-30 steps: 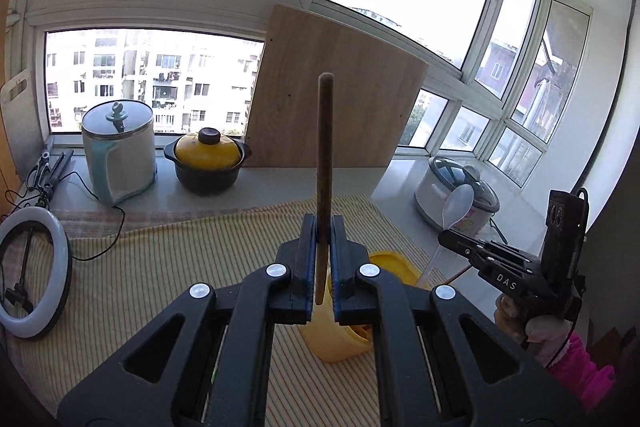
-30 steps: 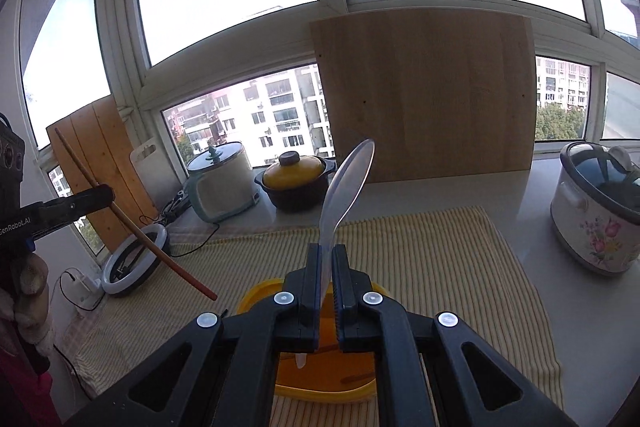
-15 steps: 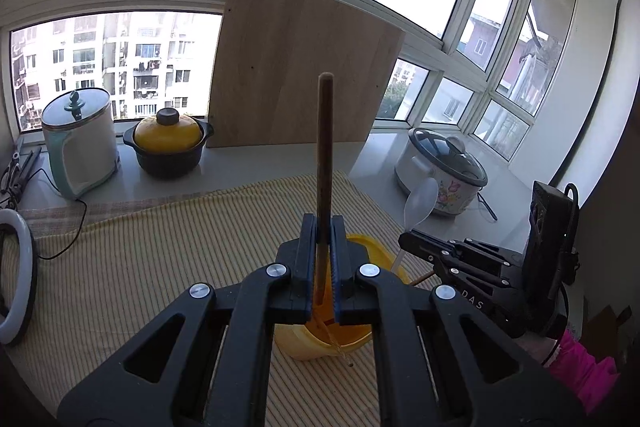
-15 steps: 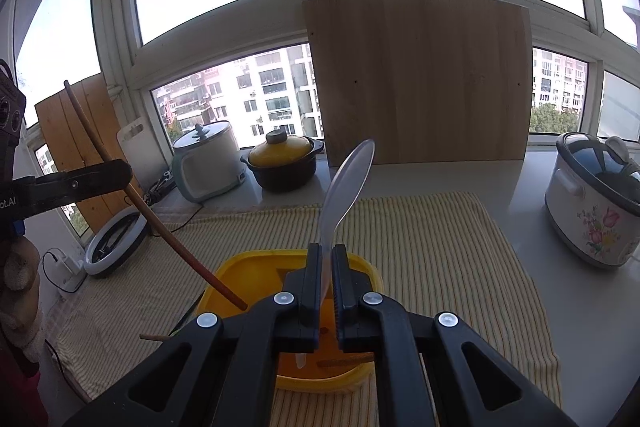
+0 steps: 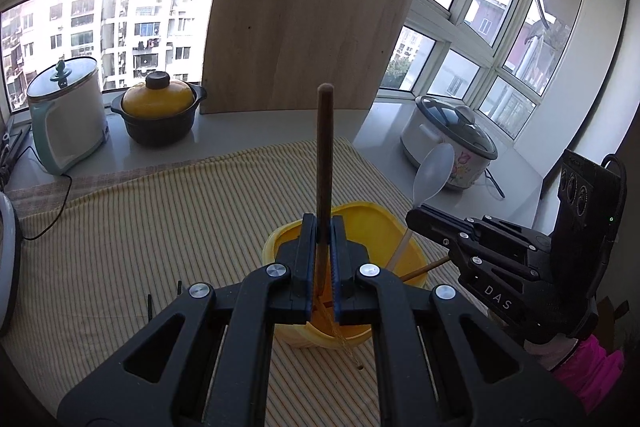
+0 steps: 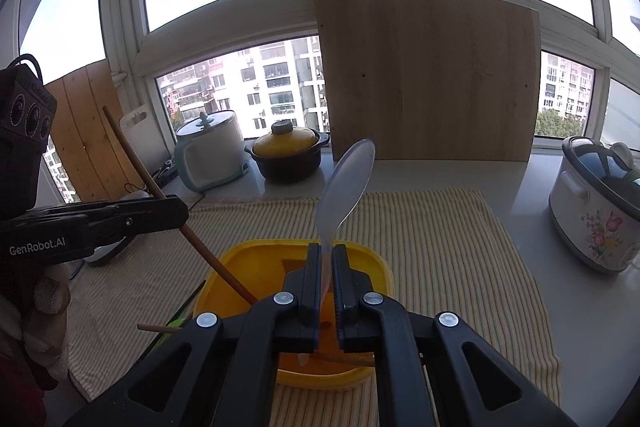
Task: Organize utensils
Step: 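Open the right tool to drop the clear spoon while the left tool drops its chopstick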
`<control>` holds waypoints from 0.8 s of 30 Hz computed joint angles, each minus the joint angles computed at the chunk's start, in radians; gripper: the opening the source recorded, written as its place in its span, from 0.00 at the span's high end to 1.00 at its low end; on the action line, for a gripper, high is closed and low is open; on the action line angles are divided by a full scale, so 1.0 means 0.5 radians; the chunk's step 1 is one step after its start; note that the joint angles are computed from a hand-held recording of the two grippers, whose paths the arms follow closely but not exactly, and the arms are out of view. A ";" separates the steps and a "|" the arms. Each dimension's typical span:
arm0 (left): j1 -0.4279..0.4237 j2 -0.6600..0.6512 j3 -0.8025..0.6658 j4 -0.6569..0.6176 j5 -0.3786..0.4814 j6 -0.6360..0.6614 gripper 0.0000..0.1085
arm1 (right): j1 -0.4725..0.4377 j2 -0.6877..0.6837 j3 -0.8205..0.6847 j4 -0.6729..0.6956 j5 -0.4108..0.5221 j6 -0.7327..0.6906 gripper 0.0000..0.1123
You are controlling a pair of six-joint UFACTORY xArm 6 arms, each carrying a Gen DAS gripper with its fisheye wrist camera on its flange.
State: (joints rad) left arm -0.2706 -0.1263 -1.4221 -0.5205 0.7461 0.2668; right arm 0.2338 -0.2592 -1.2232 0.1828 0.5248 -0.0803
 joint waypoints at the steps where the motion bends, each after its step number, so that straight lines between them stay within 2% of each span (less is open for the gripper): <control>1: 0.000 0.002 0.006 -0.001 0.002 -0.005 0.96 | 0.002 0.001 -0.002 -0.005 0.001 0.000 0.97; 6: 0.003 -0.001 0.032 -0.017 0.011 -0.003 0.95 | 0.011 -0.017 0.011 -0.020 -0.017 0.010 0.82; 8: 0.016 -0.002 0.033 -0.025 0.023 -0.026 0.79 | 0.012 -0.025 0.013 -0.018 -0.021 0.017 0.81; 9: 0.021 -0.008 0.042 -0.044 0.014 -0.028 0.67 | 0.011 -0.032 0.016 -0.016 -0.027 0.024 0.78; 24: 0.129 -0.182 0.208 -0.056 -0.029 0.051 0.65 | 0.066 -0.128 0.066 0.016 -0.060 0.038 0.74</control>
